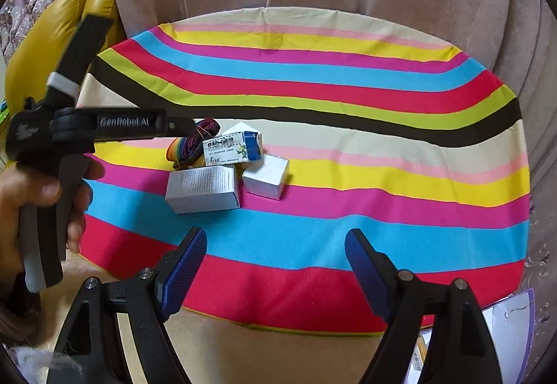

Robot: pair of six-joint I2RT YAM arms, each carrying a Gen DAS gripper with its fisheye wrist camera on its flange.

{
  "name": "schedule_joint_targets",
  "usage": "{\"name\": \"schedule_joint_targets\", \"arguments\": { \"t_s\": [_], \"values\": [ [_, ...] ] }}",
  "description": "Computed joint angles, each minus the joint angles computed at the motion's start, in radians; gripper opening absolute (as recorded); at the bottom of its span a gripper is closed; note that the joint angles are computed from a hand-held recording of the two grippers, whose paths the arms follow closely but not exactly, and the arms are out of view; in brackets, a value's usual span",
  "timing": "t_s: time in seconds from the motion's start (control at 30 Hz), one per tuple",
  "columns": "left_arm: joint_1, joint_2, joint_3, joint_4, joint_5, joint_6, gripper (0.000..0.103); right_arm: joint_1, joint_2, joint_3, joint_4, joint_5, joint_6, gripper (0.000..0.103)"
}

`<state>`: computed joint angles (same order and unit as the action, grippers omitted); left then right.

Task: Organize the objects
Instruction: 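Grasp and lift the white printed medicine box with the left tool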

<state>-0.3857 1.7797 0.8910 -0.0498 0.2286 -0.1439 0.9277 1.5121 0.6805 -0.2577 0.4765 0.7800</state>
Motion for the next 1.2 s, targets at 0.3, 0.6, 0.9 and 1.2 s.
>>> {"name": "schedule_joint_targets", "arguments": {
  "t_s": [0.3,0.6,0.9,1.2],
  "values": [
    [-0.071,0.088,0.009,0.103,0.018,-0.07,0.098,-0.046,-0.08,-0.119,0.053,-0.005,0.134,0.083],
    [-0.025,0.184,0.067,0.097,0.109,-0.135,0.099,-0.028,-0.043,-0.12,0.081,-0.005,0.125,0.083],
    [-0.038,0.254,0.145,0.059,0.118,-0.148,0.099,-0.042,-0.044,-0.143,0.112,-0.035,0.127,0.083],
    [-0.045,0.28,0.183,0.025,0.152,-0.12,0.078,-0.036,-0.012,-0.115,0.095,-0.038,0.131,0.083]
  ]
}}
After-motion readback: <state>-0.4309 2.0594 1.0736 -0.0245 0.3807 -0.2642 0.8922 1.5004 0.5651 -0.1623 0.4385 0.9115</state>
